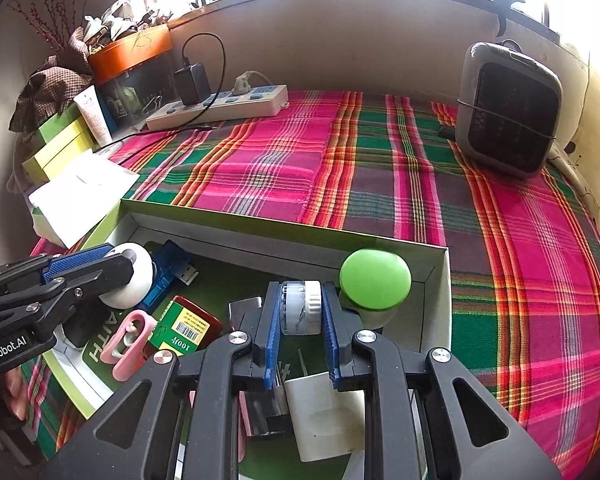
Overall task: Organize rigid objects
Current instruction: 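Lower both held items into the box and open both tools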
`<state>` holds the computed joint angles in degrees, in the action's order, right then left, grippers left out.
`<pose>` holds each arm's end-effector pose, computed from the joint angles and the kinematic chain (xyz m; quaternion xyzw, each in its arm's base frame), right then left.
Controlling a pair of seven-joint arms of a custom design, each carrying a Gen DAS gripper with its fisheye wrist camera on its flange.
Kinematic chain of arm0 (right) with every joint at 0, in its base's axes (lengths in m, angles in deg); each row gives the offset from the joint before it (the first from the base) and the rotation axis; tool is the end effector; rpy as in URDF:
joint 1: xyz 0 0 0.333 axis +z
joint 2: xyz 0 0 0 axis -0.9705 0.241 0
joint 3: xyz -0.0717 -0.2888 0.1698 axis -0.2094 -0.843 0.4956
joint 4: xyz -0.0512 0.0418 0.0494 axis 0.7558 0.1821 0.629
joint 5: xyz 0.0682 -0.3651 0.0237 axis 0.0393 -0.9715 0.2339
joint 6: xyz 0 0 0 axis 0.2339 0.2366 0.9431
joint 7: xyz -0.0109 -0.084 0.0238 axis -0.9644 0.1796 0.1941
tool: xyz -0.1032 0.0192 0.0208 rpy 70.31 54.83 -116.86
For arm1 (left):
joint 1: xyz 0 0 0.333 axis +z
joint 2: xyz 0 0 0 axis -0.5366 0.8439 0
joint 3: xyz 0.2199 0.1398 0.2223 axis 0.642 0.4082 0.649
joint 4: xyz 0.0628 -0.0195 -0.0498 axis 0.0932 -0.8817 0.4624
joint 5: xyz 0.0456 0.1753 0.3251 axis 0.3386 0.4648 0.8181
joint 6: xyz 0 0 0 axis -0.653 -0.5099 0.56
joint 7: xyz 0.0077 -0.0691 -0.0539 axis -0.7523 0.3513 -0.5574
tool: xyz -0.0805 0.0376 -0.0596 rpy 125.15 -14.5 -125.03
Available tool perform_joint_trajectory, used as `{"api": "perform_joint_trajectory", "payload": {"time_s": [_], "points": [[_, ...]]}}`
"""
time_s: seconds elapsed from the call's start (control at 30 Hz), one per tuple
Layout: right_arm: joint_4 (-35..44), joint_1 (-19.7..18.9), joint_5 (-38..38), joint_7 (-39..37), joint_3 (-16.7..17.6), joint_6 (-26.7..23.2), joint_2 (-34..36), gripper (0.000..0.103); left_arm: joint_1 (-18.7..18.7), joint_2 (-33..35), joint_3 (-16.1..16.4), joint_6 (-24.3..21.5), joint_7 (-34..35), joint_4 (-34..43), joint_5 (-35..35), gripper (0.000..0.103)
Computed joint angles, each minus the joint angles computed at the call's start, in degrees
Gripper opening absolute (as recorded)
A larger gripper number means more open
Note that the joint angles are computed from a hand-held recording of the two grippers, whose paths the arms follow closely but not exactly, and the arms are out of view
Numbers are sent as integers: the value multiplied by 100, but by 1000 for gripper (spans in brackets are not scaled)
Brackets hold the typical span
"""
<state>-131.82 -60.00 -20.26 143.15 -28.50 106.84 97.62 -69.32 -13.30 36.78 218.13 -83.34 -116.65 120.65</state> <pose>0.5902 0.3271 0.2805 -0.8077 0.4688 -0.1233 0.3358 0.5262 -0.4610 0.3000 -0.6975 0.6111 -0.3264 0.1828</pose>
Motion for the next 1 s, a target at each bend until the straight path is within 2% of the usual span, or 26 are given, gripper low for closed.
{"api": "perform_joint_trajectory", "payload": {"time_s": [0.2,0.37,0.6,0.77,0.87,0.93,1.0], "points": [[-10,-53,-5,5,60,7,2,21,-9,7,-10,-32,72,11,-59,30],[-82,-159,-38,5,180,78,-21,31,-26,-8,-8,-84,53,-5,-102,33],[-237,-199,-105,93,230,255,-102,36,-48,-59,-3,-132,-59,-66,-35,36],[-352,-90,-139,216,110,355,-188,37,-40,-104,-58,-194,-77,-117,-15,36],[-472,97,-116,306,-91,432,-295,37,-50,-144,-119,-316,16,-138,-67,36],[-604,-4,-172,355,23,521,-368,37,-74,-188,-153,-424,36,-165,-109,36],[-735,37,-191,424,-5,617,-465,37,-143,-250,-156,-564,-24,-197,-49,36]]}}
